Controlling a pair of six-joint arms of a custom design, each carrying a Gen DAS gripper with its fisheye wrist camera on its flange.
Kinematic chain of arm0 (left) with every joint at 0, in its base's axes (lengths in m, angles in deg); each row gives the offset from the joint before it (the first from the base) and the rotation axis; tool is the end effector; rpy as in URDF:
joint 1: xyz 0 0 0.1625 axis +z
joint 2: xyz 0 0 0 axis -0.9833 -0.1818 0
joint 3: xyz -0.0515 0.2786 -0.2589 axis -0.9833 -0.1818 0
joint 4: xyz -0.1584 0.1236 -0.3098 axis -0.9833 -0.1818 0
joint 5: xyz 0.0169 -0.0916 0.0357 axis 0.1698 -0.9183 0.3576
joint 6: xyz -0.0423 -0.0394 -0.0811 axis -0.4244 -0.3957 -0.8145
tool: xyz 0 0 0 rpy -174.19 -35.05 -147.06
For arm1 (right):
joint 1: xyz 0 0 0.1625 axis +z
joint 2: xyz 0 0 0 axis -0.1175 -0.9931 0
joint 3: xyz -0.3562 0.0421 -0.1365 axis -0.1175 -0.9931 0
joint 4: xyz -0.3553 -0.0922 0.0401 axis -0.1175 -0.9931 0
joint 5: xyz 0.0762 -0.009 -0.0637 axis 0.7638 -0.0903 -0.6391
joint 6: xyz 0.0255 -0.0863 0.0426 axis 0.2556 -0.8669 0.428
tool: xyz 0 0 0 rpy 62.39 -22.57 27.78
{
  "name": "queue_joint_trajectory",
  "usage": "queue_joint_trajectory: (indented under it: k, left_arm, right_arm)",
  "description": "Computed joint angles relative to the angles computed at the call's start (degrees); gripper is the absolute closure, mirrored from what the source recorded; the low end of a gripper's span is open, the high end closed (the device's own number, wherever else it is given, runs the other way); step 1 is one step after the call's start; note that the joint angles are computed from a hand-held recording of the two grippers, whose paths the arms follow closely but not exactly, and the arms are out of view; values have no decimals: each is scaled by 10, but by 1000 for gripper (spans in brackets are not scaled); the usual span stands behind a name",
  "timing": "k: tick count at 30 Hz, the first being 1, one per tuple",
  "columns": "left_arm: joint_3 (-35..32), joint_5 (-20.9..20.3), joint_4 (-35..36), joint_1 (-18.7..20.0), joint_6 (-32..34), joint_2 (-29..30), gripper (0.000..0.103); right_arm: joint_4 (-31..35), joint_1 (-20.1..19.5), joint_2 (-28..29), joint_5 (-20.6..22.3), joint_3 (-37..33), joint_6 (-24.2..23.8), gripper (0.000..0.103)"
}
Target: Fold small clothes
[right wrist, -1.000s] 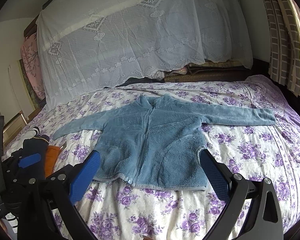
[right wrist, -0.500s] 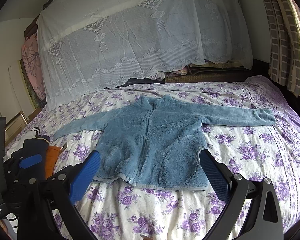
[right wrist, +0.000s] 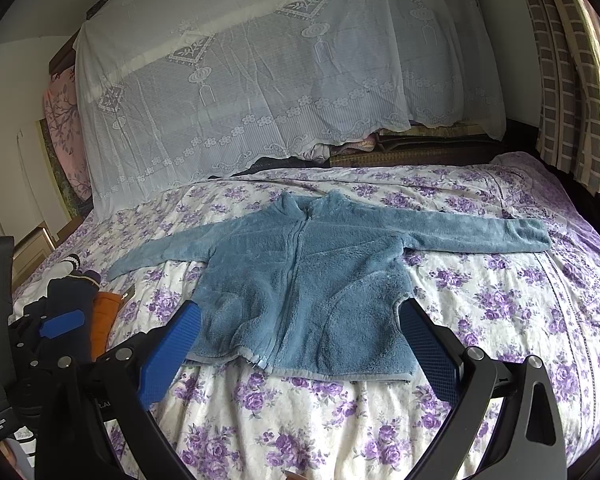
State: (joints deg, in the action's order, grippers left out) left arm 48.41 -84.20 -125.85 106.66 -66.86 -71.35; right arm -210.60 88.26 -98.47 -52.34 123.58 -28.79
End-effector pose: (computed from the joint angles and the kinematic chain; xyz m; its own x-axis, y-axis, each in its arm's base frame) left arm -0.4537 -0.4849 0.0183 -0.5962 -0.3577 -0.7188 0.3959 0.6479 -0.6508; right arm 0.0573 -0.5643 0.4294 -0.7346 -0.4569 0.5016 -0.6774 0.5354 -0.5044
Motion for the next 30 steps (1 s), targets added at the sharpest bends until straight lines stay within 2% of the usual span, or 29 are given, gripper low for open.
queue_joint_trajectory:
  k: [19, 26, 30]
  left_arm:
    - [19, -3, -18, -1, 3, -5, 4]
    - [53, -5, -111, 14, 60, -4, 4]
    - [67, 1, -190, 38, 117, -5, 4]
  right_arm:
    - [-1, -1, 0, 2, 1, -1, 3]
    - [19, 6, 9, -5, -13, 16, 3]
    - [68, -8, 54, -8, -75, 33, 3]
